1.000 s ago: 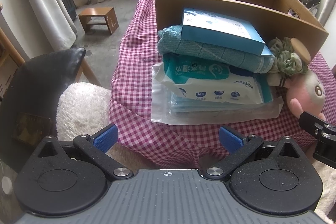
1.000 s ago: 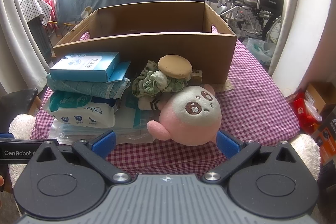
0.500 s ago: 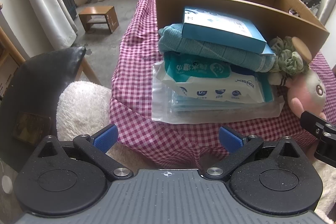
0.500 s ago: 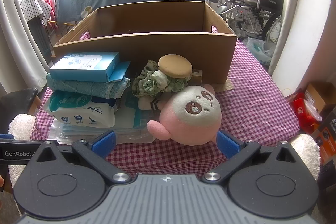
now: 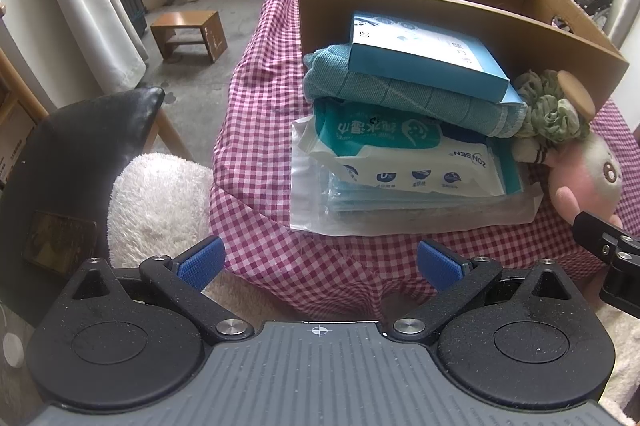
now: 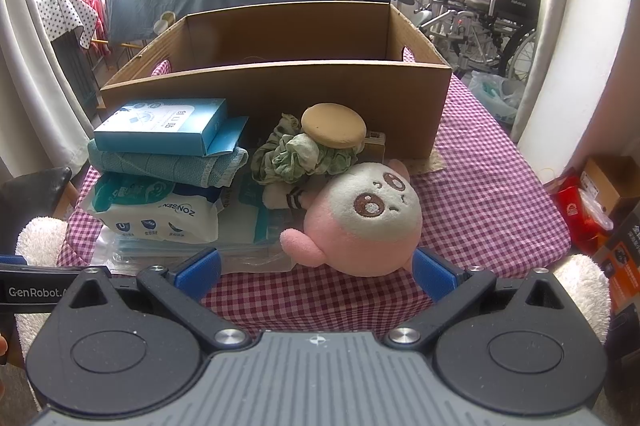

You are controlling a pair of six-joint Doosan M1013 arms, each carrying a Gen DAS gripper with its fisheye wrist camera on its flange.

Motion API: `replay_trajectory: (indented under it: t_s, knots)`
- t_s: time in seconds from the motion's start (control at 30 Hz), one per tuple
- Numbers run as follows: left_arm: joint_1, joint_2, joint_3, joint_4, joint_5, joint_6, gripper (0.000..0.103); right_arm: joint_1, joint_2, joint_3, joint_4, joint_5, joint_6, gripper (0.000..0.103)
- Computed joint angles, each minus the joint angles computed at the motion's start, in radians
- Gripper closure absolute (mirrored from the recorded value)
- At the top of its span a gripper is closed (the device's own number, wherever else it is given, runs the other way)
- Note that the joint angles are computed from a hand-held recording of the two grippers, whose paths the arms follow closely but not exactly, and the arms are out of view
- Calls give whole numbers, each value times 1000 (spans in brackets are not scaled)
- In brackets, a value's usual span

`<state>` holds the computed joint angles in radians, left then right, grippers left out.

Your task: Organize soft objects

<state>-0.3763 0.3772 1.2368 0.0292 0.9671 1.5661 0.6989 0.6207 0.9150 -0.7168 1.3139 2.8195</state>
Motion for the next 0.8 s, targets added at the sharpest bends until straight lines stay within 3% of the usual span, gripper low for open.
replay_trajectory:
  t_s: [0.8]
  knots:
    - [2,-1,3,0,-2,0,0,0,1,-1,2,9,1,0]
